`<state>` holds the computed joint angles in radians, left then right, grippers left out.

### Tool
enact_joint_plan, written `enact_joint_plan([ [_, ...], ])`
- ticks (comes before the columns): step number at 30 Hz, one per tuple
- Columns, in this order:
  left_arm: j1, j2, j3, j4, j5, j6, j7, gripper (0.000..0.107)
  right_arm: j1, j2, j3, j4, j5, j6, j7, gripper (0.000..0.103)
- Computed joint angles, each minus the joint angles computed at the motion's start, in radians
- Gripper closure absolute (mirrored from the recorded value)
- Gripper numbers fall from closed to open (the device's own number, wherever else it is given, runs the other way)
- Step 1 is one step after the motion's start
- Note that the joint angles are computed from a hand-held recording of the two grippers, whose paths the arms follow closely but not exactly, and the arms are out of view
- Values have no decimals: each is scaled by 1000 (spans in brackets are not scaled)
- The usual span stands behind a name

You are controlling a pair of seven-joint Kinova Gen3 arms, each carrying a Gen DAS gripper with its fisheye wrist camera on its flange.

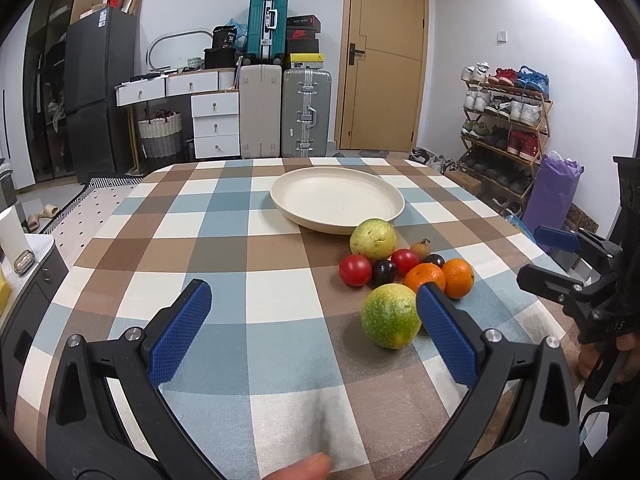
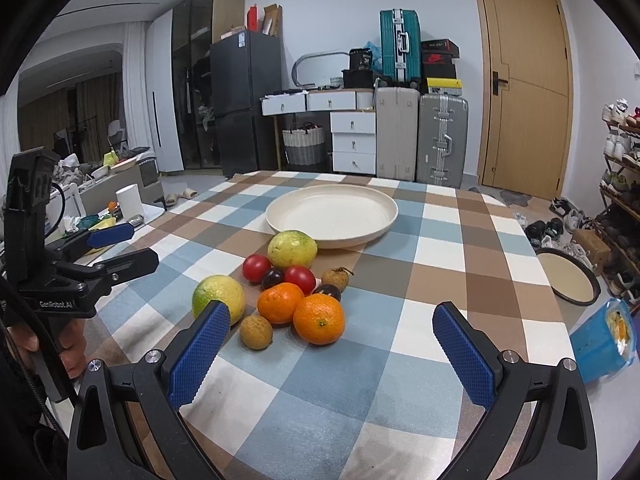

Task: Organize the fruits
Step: 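Grasp the large green citrus with the left gripper while the right gripper grasps an orange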

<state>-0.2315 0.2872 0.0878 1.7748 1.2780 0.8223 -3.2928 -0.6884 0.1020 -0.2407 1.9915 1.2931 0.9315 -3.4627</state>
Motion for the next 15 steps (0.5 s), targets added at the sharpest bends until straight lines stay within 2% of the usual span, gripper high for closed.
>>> enact_joint_plan([
  [2, 29, 2, -17, -18, -51, -8, 50, 6, 10, 0, 4, -16, -40, -9, 40, 0],
  [7, 38, 2, 12, -38, -145, -35, 126, 6, 16, 13, 12, -63, -150, 11, 162, 0],
  [9, 46, 4, 18, -45, -177, -45, 153, 6, 28, 8, 20, -74, -203, -11, 222, 0],
  [12, 67, 17, 25, -75, -257, -46, 237, 6, 40, 19, 34, -101, -261, -10, 280, 0],
  [15, 89, 38, 35, -119, -357, -30, 334, 6, 83, 14, 59, -115, -340, -92, 350, 1],
])
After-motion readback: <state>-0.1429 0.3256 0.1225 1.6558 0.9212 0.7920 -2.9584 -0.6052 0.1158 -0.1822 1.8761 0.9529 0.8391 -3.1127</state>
